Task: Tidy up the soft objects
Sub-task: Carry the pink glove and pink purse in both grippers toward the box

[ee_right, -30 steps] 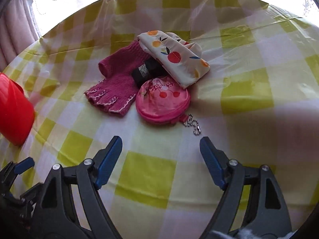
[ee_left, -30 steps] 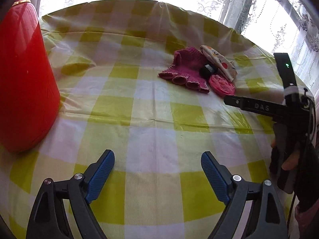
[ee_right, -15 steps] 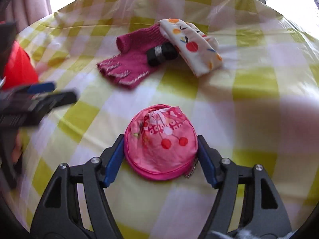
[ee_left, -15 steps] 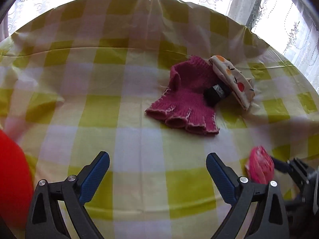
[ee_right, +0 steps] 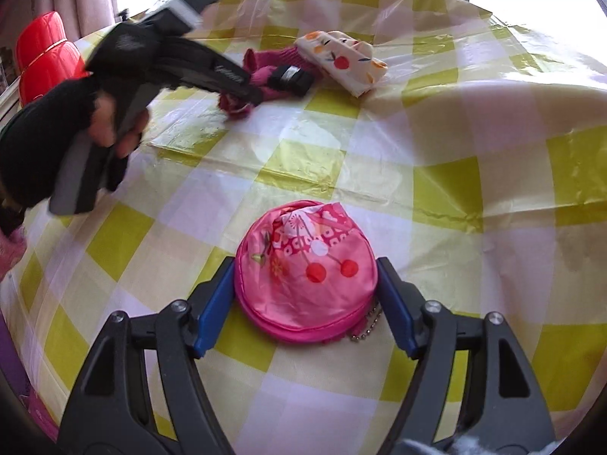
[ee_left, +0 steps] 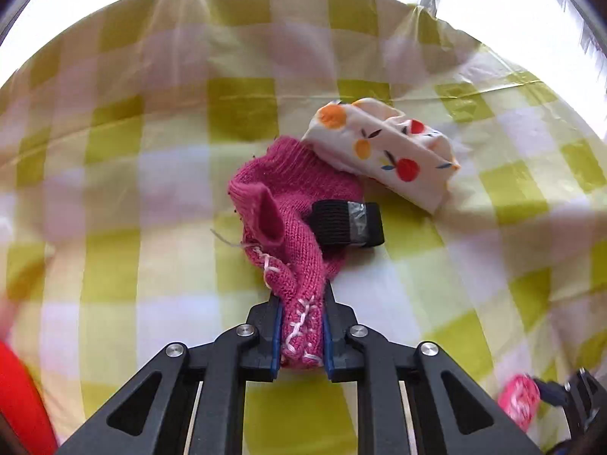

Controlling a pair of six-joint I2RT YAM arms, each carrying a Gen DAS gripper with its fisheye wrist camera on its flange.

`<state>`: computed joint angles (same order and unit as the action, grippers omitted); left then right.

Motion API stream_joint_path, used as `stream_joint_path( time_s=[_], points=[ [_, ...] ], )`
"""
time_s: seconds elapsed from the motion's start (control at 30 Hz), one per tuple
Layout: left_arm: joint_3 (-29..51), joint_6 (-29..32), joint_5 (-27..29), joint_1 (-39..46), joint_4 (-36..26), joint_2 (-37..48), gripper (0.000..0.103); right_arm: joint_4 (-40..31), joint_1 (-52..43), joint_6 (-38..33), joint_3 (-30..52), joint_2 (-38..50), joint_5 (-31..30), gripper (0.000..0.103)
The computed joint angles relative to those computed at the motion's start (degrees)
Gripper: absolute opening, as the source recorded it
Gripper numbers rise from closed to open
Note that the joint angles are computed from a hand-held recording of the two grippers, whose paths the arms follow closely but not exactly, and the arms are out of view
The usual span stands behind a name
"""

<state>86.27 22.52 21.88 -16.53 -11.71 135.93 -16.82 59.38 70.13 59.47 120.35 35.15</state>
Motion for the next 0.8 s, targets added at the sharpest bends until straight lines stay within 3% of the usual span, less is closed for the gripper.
stream_joint_path(
  time_s=[0.13,0.23,0.33,0.4,0.5,0.6,0.67,0.8],
  points=[
    [-24.03,3.83,6.92,10.11,8.64,-12.01,0.017,0.45,-0.37,-0.46,-0.26,-0.34,-0.09,0.075],
    [-35.33,9.83,10.64,18.16,8.7,-18.77,0.017,2.13,-0.73,-0.83,-1.54,-0.93,-0.23,0.075],
    [-42.63,16.31,10.98,24.03,8.74,-24.86,0.017,3.27,-0.57,0.09,-2.89,-1.8,-0.53,0.074],
    [-43.37,17.95,15.46,29.25,5.8,-29.38,0.017,7.24,1.45,3.77,-6.36,-4.37,-0.5,0.074],
    [-38.74,13.26,21.83,31.43,-0.16,-31.6,0.017,8.09,7.08,12.77,-7.93,-5.85,2.61,0.074],
    [-41.82,13.62,20.31,27.14,5.8,-35.84,0.017,2.76,10.11,16.25,-3.91,-4.71,3.98,0.074],
    [-40.79,13.87,22.85,27.31,1.96,-35.68,0.017,-2.65,11.55,18.27,-1.09,-5.06,4.47,0.074],
    [-45.17,17.54,24.95,31.01,2.33,-38.31,0.017,-16.16,16.43,22.83,5.17,-6.53,9.17,0.074]
  ],
)
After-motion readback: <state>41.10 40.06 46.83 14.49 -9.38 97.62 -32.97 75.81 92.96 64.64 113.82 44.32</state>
